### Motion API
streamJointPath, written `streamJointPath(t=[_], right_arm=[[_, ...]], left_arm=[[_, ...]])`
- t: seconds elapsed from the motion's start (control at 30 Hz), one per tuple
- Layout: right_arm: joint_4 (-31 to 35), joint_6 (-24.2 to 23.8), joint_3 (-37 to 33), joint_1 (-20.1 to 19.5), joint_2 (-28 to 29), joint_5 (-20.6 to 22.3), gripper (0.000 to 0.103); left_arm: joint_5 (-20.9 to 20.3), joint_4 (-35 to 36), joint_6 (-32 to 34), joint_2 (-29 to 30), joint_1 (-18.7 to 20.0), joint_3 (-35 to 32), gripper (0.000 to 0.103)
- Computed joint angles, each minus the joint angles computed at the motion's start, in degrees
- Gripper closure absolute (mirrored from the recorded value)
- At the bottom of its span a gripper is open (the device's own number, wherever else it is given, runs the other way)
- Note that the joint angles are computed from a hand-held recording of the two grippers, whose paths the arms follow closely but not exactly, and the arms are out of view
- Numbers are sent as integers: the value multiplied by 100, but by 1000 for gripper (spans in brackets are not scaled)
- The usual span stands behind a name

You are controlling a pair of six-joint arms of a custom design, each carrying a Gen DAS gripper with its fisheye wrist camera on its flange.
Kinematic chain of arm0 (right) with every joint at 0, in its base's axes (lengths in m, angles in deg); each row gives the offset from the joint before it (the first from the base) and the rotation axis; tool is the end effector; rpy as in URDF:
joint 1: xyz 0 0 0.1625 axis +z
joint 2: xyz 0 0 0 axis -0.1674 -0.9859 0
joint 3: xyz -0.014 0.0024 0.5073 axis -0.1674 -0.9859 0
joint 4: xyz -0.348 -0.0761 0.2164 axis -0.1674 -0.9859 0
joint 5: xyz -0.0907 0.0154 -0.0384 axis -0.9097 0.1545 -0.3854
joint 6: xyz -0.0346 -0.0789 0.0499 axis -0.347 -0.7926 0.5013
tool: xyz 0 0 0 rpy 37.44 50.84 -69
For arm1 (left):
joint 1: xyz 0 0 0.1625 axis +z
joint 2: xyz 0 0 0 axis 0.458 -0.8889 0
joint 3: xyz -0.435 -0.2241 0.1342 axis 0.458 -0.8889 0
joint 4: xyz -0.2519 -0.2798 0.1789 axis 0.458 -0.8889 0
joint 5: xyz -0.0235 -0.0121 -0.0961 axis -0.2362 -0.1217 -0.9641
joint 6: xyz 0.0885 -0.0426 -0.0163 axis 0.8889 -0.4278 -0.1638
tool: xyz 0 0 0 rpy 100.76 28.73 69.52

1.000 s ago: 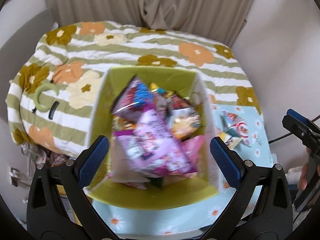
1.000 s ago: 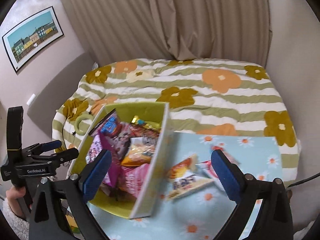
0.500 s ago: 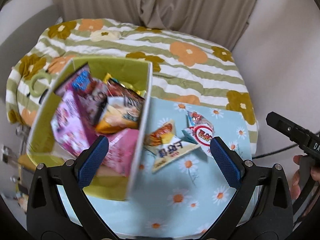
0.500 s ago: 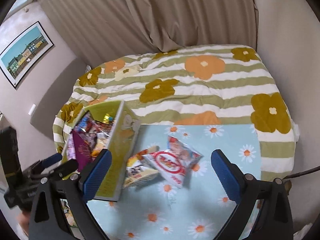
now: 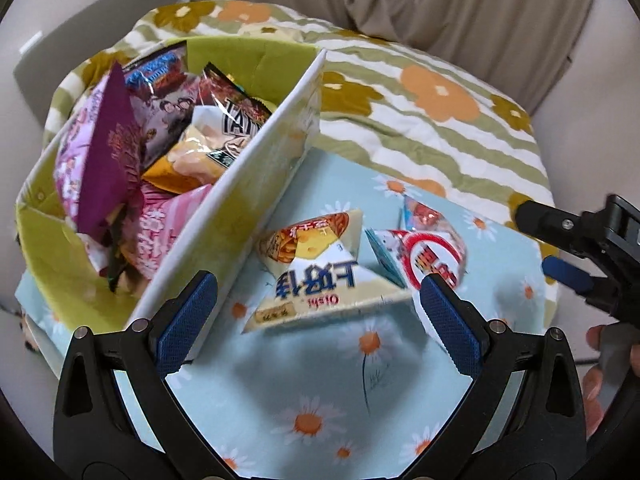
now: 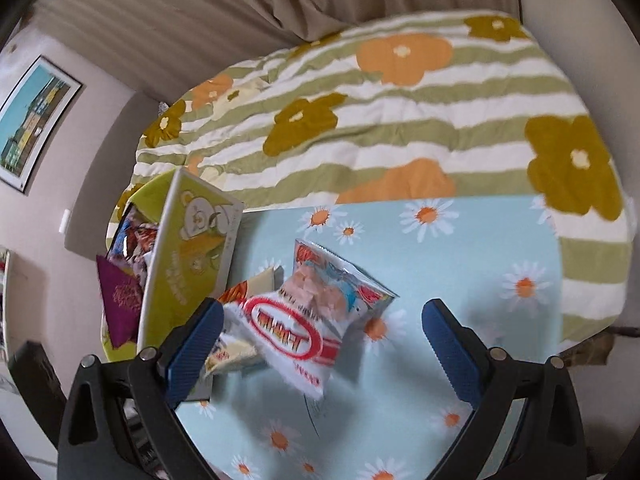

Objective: Organize snacks
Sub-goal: 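Move both tools from the box down to the last snacks on the mat, then grasp the orange cheese-stick bag with the left gripper while the right grasps the white-blue shrimp chip bag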

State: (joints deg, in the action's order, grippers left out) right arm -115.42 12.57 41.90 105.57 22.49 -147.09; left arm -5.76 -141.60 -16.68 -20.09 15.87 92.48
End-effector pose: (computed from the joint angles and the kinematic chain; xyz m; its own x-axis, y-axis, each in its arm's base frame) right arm 0.1619 -0.6628 0.3889 -0.9253 0.2858 0.2494 0.1114 0.8333 -0.5415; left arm -0.4314 -0.6852 0.0971 -0.7551 0.0828 -0.6503 0.3706 0.8722 -0.3194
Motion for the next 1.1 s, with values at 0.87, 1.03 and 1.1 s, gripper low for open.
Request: streamJointPath(t=[0.87,1.03,1.1], right_arm=[[1494,-59,-254,-363,567,-508,7],[1394,-355,-72,-375,427,-556,24],[1339,-393,-37,-386,399,-538,29]], left_arm=[[333,1047,272,466,93,-359,2],[431,1137,650,548,115,-479,2],[450,1255,843,625,129,-586,2]])
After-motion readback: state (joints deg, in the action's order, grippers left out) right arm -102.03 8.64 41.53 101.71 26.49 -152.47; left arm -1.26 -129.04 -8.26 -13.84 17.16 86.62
